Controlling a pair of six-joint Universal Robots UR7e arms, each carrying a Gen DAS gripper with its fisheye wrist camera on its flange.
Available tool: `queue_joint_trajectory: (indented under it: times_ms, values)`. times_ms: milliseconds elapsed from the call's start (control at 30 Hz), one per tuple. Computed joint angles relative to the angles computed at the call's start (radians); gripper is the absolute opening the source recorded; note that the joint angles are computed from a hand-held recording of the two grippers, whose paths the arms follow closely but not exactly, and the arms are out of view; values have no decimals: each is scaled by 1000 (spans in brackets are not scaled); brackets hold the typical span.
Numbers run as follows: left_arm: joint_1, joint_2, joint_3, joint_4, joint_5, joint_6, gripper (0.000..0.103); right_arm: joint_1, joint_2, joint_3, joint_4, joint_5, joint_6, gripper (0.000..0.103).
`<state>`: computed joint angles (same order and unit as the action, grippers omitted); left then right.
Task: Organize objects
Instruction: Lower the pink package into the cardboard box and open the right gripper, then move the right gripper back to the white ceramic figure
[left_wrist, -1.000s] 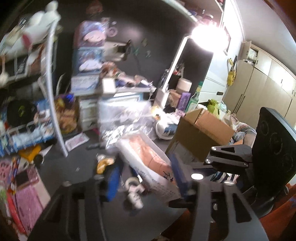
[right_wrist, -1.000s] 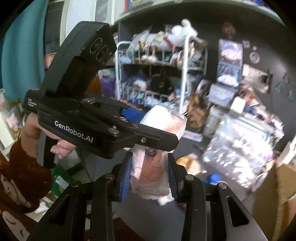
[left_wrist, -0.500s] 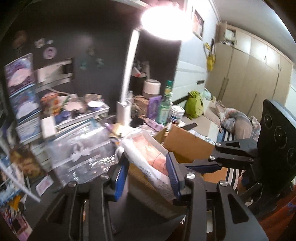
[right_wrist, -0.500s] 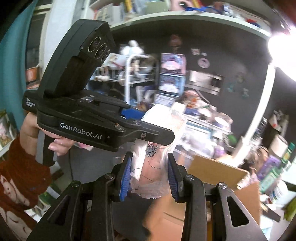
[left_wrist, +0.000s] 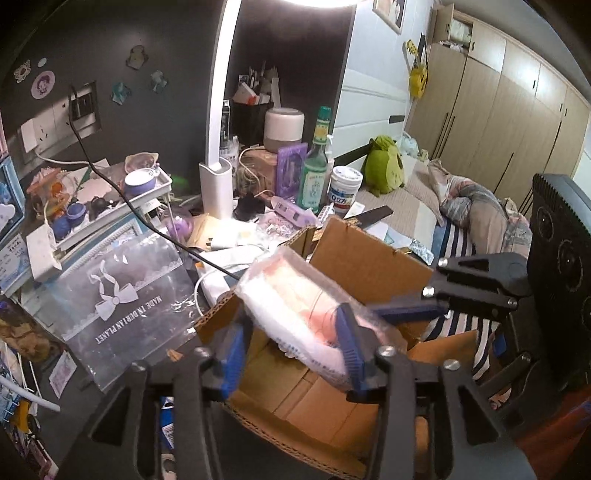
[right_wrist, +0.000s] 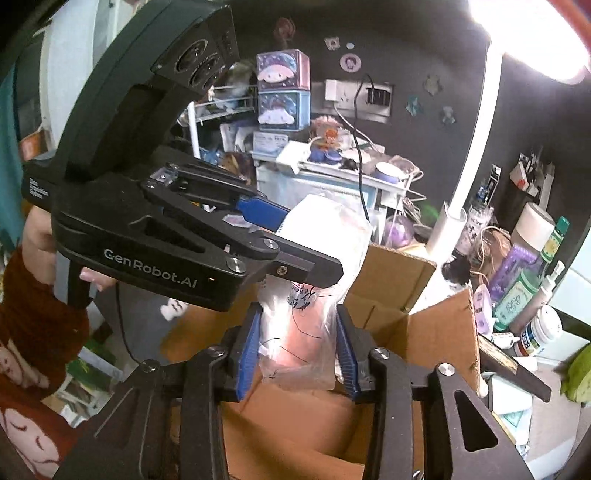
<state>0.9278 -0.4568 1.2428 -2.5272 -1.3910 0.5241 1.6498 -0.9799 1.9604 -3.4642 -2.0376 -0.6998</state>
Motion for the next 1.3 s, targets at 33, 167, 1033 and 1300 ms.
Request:
queue_joint_trajectory:
  times_ms: [33,167,1033,1300]
  values:
    - [2,3,-4,2,0,4,58,-1,4,-4,-5,-6,-4,46]
    - [3,0,-4,6,-4,15,69,-4,7,-6,-4,-20,0,53]
    - [91,-234,241,-225,-42,55,83,129,179,-138,-23,-108,-45,67]
    - [177,-295,313,-295,-21,45,84,155,288,-223,75,-80,-19,67]
